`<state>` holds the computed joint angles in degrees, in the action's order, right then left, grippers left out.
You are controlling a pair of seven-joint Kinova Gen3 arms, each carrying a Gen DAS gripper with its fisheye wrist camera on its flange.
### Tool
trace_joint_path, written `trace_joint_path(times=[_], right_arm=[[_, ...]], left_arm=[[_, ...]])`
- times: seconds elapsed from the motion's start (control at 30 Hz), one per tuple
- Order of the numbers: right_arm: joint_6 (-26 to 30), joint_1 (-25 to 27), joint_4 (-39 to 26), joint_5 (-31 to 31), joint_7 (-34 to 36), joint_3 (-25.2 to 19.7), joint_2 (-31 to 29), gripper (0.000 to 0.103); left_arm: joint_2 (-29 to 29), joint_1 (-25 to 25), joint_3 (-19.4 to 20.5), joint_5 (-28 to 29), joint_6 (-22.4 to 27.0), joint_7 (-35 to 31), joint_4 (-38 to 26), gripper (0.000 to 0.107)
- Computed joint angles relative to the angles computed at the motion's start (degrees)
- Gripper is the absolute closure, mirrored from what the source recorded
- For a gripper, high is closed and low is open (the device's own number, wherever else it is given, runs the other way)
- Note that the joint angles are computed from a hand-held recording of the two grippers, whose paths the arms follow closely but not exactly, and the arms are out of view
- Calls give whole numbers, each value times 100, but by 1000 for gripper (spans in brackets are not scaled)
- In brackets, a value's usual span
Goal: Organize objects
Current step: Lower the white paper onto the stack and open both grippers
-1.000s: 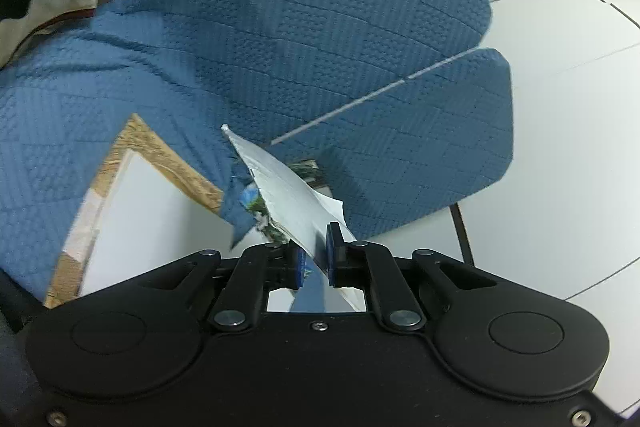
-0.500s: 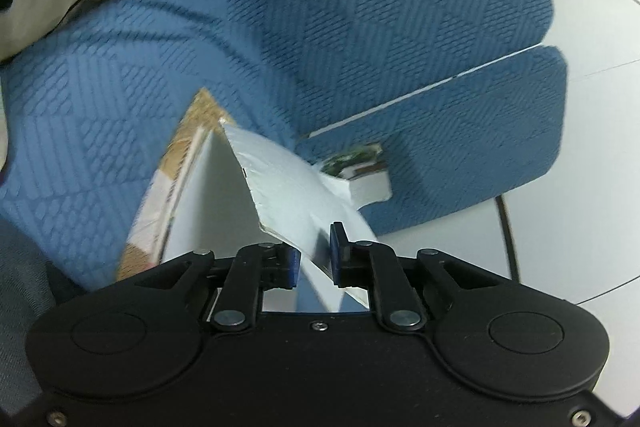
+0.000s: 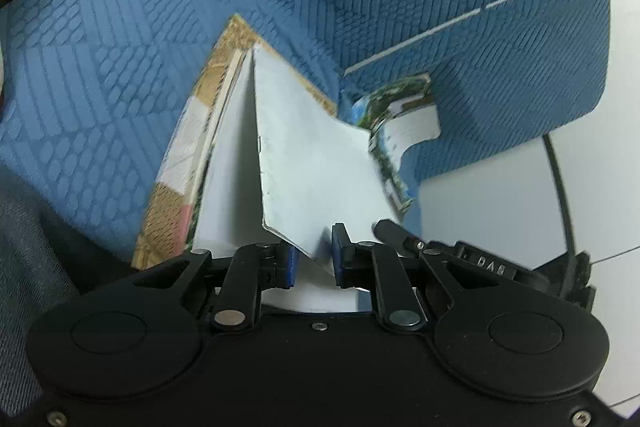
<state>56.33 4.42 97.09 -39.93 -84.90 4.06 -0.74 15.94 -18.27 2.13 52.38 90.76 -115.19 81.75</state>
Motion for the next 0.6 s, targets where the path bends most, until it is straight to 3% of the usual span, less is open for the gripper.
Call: trace_joint_path(times=[0.4, 0.5, 0.6], right_arm=[[-126, -126, 56, 523, -249, -124, 84, 90], [-109, -120, 67, 539, -280, -109, 65, 89], [-114, -130, 79, 588, -314, -107, 27, 89]], left_arm=[[-130, 121, -57, -368, -61, -27, 195, 93], [-201, 166, -71, -460, -78, -12, 170, 90], [-338, 219, -93, -605, -110, -59, 154, 79]])
